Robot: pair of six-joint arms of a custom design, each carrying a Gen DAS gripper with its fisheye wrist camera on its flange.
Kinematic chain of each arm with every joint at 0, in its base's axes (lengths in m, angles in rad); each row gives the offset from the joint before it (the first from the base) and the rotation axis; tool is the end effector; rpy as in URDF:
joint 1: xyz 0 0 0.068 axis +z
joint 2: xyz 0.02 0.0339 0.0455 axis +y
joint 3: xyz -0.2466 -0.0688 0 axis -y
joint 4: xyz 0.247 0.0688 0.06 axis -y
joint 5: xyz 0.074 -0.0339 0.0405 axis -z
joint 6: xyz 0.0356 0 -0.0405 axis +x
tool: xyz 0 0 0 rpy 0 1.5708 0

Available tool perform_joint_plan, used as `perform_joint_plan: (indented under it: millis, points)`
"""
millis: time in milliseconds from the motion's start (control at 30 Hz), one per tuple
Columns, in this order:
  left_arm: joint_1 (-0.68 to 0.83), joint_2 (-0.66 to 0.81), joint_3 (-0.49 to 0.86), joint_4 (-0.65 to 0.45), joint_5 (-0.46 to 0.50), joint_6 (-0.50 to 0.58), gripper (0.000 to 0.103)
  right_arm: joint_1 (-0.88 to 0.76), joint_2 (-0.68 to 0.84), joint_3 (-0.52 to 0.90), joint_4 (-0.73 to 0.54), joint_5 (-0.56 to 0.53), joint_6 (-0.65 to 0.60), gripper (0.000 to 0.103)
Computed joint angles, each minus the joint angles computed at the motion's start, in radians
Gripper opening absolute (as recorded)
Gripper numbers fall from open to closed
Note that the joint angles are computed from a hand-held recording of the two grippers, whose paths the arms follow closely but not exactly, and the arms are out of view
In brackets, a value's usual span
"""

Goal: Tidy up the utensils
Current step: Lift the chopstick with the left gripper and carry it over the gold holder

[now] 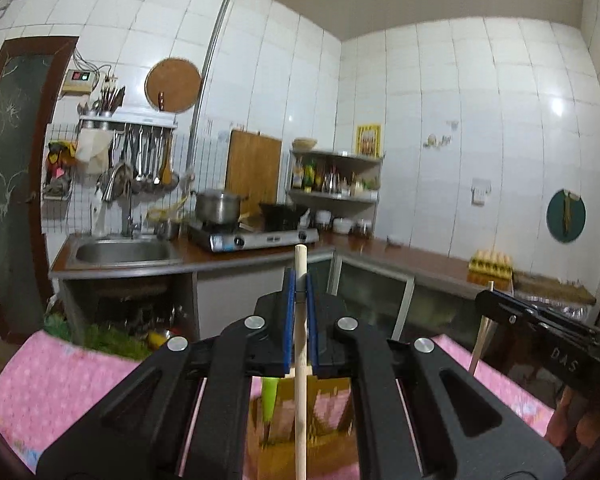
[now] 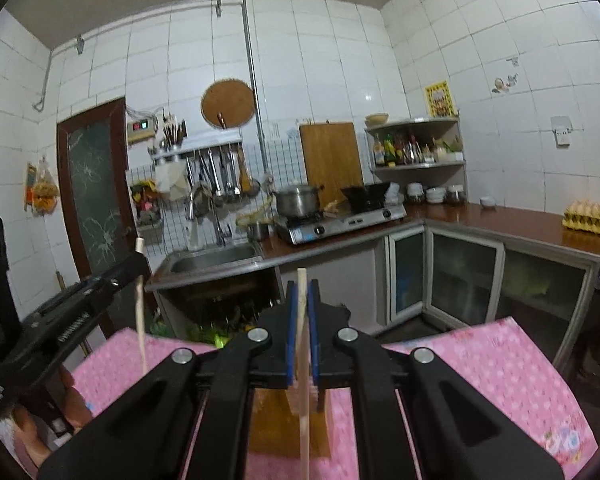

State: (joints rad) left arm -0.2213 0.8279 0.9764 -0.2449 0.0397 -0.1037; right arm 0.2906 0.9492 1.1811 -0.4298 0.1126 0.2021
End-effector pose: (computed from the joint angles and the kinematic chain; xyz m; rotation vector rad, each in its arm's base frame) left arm 0.1925 -0.0448 0.3805 0.1285 1.6697 -0.2788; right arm 0.2026 0.0564 0.4076 0.0034 1.7746 0.2573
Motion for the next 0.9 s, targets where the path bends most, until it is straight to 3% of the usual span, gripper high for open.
perform_joint_plan:
  millis: [200,433,900]
  points:
    - [0.001,0.157,0.082,0.156,-0.032,-0.017,0.005,-0.017,0.136,0.119,0.106,-0.021,-0.009,0.005]
    - [0.003,0.309,0.125,0.278,-0.054,-0.015,0.005,-0.024,0.249,0.149,0.221,-0.035,-0.023,0.005]
    - [0.004,0.340,-0.106,0.426,-0.058,0.023,0.005,-0.033,0.305,-0.114,0.398,-0.105,-0.051,0.005]
